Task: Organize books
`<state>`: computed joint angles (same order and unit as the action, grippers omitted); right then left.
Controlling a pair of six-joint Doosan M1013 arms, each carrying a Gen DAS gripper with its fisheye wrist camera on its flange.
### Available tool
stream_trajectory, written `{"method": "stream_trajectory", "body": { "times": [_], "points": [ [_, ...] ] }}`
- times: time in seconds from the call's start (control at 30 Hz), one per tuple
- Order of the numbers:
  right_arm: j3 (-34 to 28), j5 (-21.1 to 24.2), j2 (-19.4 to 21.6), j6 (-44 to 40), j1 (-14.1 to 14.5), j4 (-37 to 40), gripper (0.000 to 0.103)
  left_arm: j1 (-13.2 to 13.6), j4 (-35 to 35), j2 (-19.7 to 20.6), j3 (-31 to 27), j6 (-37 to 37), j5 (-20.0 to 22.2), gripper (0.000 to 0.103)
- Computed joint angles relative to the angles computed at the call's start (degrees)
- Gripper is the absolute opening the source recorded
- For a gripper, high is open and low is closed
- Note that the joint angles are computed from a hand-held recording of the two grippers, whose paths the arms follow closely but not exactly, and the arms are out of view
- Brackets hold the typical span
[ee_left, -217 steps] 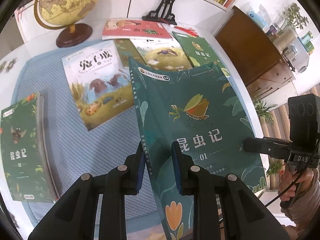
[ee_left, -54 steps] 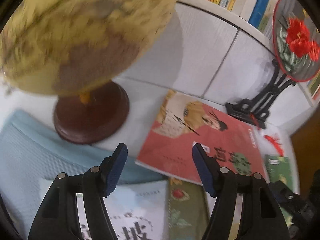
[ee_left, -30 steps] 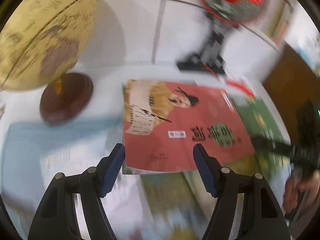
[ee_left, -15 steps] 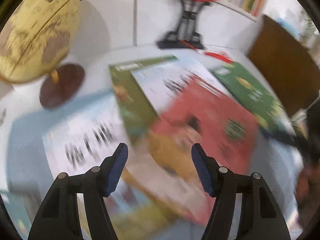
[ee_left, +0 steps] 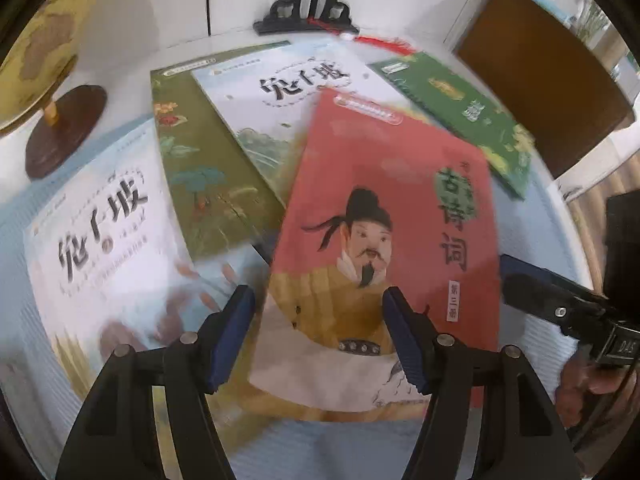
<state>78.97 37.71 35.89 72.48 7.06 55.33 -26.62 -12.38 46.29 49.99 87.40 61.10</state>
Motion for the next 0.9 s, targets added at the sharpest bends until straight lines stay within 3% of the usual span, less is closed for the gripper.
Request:
{"method": "stream_trajectory", "body": {
  "times": [0.13,0.3,0.43,0.53,0.73,0.9],
  "points": [
    [-1.4,-2.5,0.0,6.5,2.1,-9.4,0.103,-0.8,-0.8,-1.7,2.8,-0.8,-0.1,0.063],
    [-1.0,-3.3,-0.3,8.4,2.6,-12.0,0.103,-0.5,-5.6,-3.7,6.4,-3.8,0.3,0.063],
    [-0.5,-5.3,-0.9,13.7,3.7,-17.6,0.103,-1.4,-4.0,-6.1,11.2,-10.8,-4.5,0.064],
    [1.3,-7.9,-1.7,14.6,3.7,-14.8,0.103,-2.2,-0.8,-7.4,13.4,-18.2,-7.9,0.067],
    [2.4,-7.1,-2.3,15.6,3.0,-9.3,0.103,-4.3,7.7,-5.6,9.8,-26.3,-3.3,0.074],
    [3.5,-9.5,-2.9,19.8,3.1,-8.0,0.103,-5.5,12.5,-5.6,9.7,-35.8,-1.3,0.074]
  ]
}}
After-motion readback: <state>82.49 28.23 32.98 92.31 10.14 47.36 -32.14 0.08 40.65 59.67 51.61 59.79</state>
